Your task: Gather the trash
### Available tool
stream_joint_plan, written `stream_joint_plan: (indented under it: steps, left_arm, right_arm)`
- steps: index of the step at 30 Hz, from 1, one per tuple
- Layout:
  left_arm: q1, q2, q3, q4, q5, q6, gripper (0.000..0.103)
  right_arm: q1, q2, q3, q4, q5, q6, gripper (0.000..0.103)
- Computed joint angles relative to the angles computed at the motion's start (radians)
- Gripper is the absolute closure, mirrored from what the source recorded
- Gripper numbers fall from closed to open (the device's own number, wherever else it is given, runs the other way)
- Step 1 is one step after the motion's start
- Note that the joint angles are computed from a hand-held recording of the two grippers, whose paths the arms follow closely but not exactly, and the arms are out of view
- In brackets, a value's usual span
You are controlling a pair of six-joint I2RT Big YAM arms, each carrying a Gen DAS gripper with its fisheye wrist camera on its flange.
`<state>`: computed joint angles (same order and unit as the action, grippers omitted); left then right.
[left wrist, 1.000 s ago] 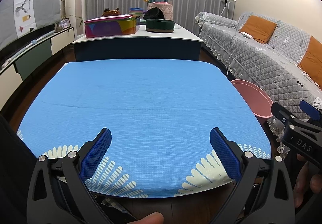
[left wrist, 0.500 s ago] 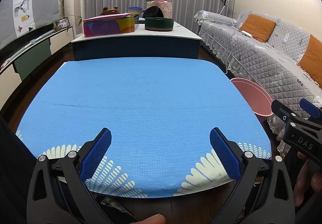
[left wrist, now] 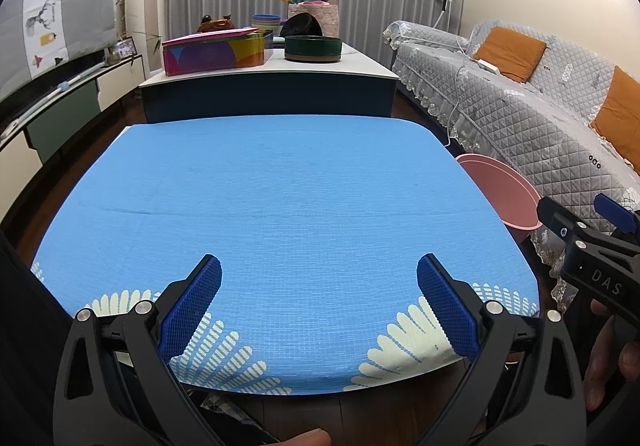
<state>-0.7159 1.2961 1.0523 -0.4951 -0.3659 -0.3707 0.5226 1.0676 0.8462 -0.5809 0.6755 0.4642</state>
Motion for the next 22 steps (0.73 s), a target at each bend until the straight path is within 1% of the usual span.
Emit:
stream_joint_plan:
  steps: [10, 22]
  left_arm:
    - [0.004, 0.006, 0.001, -0.002, 0.010, 0.008, 0.008]
    - [0.006, 0.009, 0.004, -0.015, 0.011, -0.006, 0.008]
  right_arm:
    - [-0.001, -0.001, 0.000, -0.001, -0.001, -0.002, 0.005]
    - [-0.002, 0.000, 0.000, -0.001, -0.002, 0.000, 0.005]
